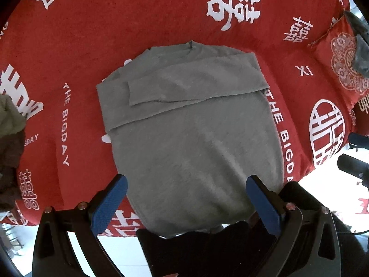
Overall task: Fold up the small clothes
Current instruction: 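Release the sleeve with the right gripper and lift both grippers away, then move both grippers to the sweater hem and close them on it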
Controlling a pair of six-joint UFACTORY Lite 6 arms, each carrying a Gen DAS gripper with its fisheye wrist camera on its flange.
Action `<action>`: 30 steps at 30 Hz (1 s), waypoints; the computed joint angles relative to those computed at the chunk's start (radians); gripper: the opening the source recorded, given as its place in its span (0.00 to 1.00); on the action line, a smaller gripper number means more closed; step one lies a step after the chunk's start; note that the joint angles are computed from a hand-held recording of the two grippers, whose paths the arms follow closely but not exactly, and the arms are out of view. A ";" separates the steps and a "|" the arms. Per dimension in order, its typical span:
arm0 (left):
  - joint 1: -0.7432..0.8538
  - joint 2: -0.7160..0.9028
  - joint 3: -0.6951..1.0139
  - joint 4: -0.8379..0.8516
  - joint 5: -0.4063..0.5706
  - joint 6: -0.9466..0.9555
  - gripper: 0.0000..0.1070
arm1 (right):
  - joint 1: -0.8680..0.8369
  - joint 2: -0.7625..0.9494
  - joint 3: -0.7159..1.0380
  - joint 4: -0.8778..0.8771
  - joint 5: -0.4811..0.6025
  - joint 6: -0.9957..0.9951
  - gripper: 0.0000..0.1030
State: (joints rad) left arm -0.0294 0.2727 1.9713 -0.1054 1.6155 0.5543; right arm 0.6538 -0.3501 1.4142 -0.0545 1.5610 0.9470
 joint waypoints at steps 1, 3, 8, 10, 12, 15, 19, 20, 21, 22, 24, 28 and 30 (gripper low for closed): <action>0.008 -0.003 0.006 -0.010 -0.002 0.009 0.96 | 0.007 0.005 0.011 -0.002 0.010 0.020 1.00; 0.029 -0.004 0.028 -0.042 -0.006 0.041 0.96 | 0.031 0.013 0.039 -0.019 0.027 0.063 1.00; 0.058 0.024 0.014 -0.075 0.011 0.082 0.96 | 0.127 0.038 0.083 -0.068 0.086 0.201 1.00; 0.083 0.026 0.014 -0.097 0.023 0.092 0.96 | 0.172 0.030 0.078 -0.066 0.093 0.268 1.00; 0.099 0.014 0.008 -0.108 0.022 0.103 0.96 | 0.213 0.010 0.055 -0.059 0.082 0.332 1.00; 0.122 -0.008 -0.005 -0.113 0.014 0.107 0.96 | 0.241 -0.016 0.025 -0.050 0.061 0.382 1.00; 0.164 -0.043 -0.041 -0.142 0.012 0.094 0.96 | 0.229 -0.067 -0.011 -0.048 -0.007 0.389 1.00; 0.169 -0.069 -0.075 -0.133 -0.002 0.088 0.96 | 0.226 -0.092 -0.027 -0.052 -0.039 0.393 1.00; 0.176 -0.090 -0.103 -0.126 -0.013 0.087 0.96 | 0.222 -0.126 -0.051 -0.056 -0.083 0.402 1.00; 0.182 -0.107 -0.125 -0.122 -0.021 0.088 0.96 | 0.227 -0.165 -0.084 -0.060 -0.128 0.419 1.00; 0.203 -0.166 -0.202 -0.106 -0.053 0.086 0.96 | 0.221 -0.226 -0.146 -0.050 -0.197 0.416 1.00; 0.243 -0.261 -0.350 -0.084 -0.062 0.067 0.96 | 0.264 -0.291 -0.221 -0.011 -0.211 0.411 1.00; 0.261 -0.309 -0.418 -0.095 -0.058 0.061 0.96 | 0.371 -0.318 -0.224 -0.077 -0.156 0.507 1.00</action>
State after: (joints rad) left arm 0.2317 -0.0366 1.5532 -0.2002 1.5572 0.6149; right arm 1.0253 -0.6677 1.1900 -0.1312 1.4053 1.4539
